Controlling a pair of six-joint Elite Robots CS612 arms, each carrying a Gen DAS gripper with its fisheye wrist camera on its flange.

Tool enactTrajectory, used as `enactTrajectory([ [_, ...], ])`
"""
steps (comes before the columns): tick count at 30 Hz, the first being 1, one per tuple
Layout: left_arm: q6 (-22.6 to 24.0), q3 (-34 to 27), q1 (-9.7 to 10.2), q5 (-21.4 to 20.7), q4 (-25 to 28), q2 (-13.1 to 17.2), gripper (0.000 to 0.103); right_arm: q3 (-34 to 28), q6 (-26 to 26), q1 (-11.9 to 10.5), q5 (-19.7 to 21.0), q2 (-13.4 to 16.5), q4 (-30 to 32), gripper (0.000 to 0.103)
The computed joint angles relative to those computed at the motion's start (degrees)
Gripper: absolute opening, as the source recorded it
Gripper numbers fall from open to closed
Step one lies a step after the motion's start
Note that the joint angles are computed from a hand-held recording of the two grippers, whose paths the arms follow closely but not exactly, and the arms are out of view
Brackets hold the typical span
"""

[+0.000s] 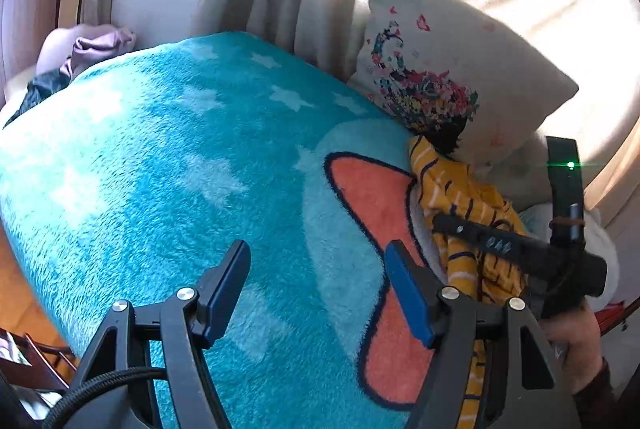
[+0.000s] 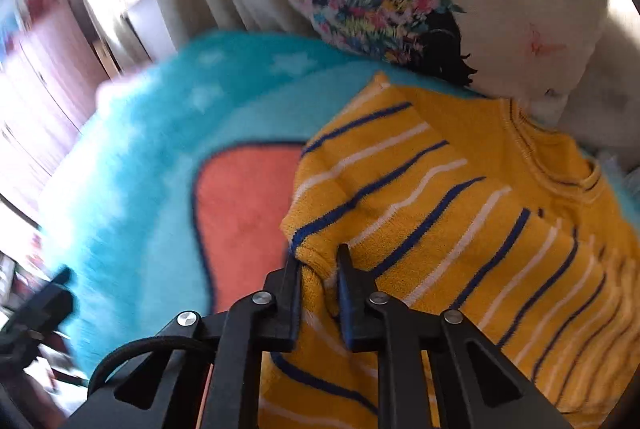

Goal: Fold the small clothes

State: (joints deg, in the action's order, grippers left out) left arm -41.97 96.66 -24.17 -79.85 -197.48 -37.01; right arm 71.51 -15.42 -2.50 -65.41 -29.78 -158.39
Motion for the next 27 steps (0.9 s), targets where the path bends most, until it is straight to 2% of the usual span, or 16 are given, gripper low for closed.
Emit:
enactTrajectory([
  [4, -0.7, 0.9, 0.1, -0.8, -1.3, -0.1, 0.069, -2.5, 1.8, -0.2, 7.2, 1.7, 3.1, 0.018],
  [6, -0.1, 1.4, -0.12, -0.7, -1.3, -0.6, 0.069, -3.0, 3.1, 0.1, 8.2, 2.4, 2.8, 0.033],
  [8, 0.8, 2.2, -0.58, 0.3, -1.8, -1.1, 0.07, -2.0, 3.7, 0.2, 8.8, 1.9, 1.3, 0.042],
  [11, 3.0, 2.9, -1.41, 2.7, -1.4, -1.9, 0.074, 0.7, 3.8, -1.2, 14.3, 0.1, 1.2, 0.042],
  [12, 3.7, 3.0, -1.64, 3.2, -1.2, -2.0, 0.074, 1.9, 4.0, -1.9, 15.0, -0.7, -0.3, 0.042],
  [15, 4.6, 2.6, -1.97, 3.3, -1.3, -2.0, 0.075, 5.1, 4.6, -3.7, 12.4, -2.6, -5.6, 0.042],
  [17, 4.7, 2.0, -2.09, 2.5, -1.1, -1.7, 0.075, 5.7, 5.7, -4.6, 9.8, -2.8, -7.7, 0.043],
  [19, 4.7, 1.1, -2.21, 1.3, -0.1, -1.2, 0.075, 3.9, 7.3, -5.0, 7.0, -1.9, -5.6, 0.043],
  [23, 5.0, 0.5, -2.57, -0.8, 1.9, -1.2, 0.075, -2.5, 10.3, -4.6, 0.9, 1.9, 1.0, 0.042],
  [25, 5.0, 0.7, -2.95, -0.4, 1.9, -1.4, 0.075, -1.5, 12.9, -5.3, 3.5, 1.7, -1.5, 0.042],
  [27, 5.8, 1.0, -3.45, 0.6, 2.1, -1.6, 0.076, 2.2, 14.7, -6.6, 7.3, -0.1, -6.6, 0.042],
])
